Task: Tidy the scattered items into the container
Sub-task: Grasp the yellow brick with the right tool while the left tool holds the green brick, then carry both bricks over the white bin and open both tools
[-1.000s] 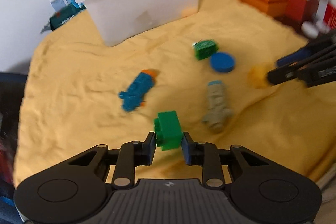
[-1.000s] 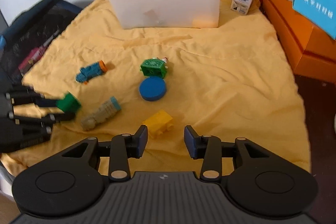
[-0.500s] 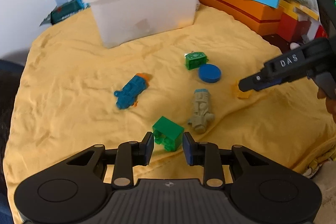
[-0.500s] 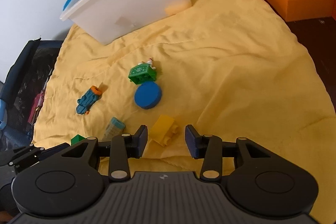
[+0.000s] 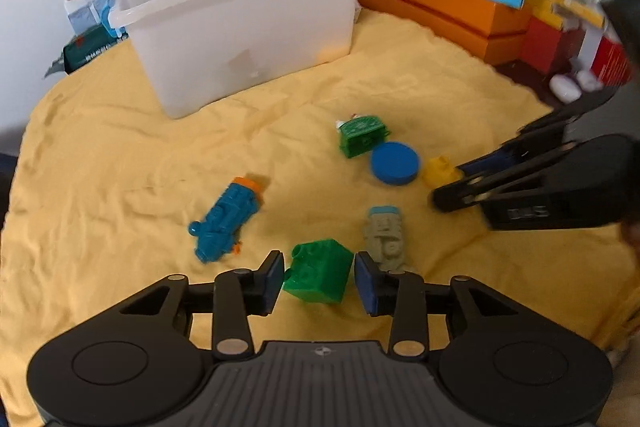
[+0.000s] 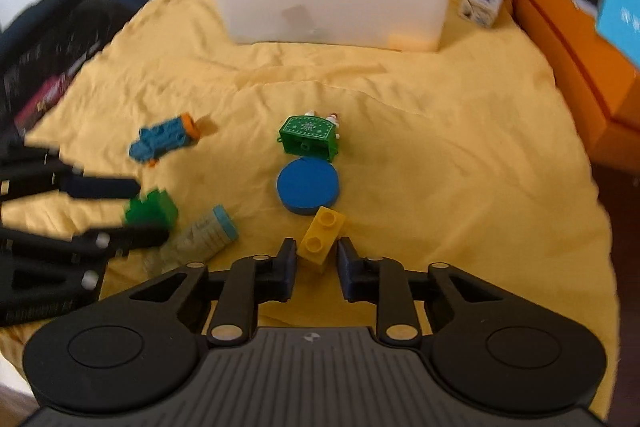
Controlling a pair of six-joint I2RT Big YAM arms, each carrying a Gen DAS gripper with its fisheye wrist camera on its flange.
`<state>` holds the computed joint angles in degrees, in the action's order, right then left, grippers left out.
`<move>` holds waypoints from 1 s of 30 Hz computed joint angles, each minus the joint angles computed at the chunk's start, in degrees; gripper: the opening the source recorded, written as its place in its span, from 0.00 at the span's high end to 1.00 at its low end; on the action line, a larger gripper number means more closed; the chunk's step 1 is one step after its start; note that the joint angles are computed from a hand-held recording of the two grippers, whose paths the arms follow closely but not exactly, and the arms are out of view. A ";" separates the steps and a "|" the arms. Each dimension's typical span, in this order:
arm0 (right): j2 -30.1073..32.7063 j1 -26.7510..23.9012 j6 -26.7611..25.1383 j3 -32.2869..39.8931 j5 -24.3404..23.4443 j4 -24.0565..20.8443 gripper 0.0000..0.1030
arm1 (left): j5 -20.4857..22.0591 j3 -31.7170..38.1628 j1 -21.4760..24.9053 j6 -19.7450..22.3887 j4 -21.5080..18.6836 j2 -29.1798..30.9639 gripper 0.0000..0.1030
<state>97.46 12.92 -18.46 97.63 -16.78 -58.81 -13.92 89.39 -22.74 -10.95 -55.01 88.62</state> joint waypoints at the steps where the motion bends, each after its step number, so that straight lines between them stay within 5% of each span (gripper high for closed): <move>1: -0.27 0.03 -0.99 -0.17 0.60 -0.03 0.82 | 0.04 0.02 0.24 -0.04 -0.38 0.22 0.60; 3: -0.49 -0.33 -1.39 -0.02 0.65 -0.86 0.82 | 2.24 -0.44 1.19 -1.01 -0.92 0.19 0.71; 6: -0.86 -0.56 -2.15 -0.61 1.35 -0.99 0.82 | 3.12 -1.96 1.58 -0.88 0.23 -0.80 0.73; 12: -1.49 -0.61 -2.56 -1.54 1.39 -0.63 0.82 | -8.79 -1.41 -0.13 9.20 0.23 -1.31 0.73; 16: -1.54 -0.50 -3.06 -1.57 1.68 -0.31 0.81 | -11.19 -1.53 -0.32 14.84 -1.14 0.04 0.70; 24: -1.37 -1.25 -1.42 -1.16 -0.08 -1.21 0.76 | 1.20 -3.45 0.37 6.51 1.07 -3.55 0.58; 30: -1.19 -1.63 -1.74 -0.74 -0.88 -1.48 0.74 | 0.69 -4.72 1.21 -5.17 2.58 -5.25 0.54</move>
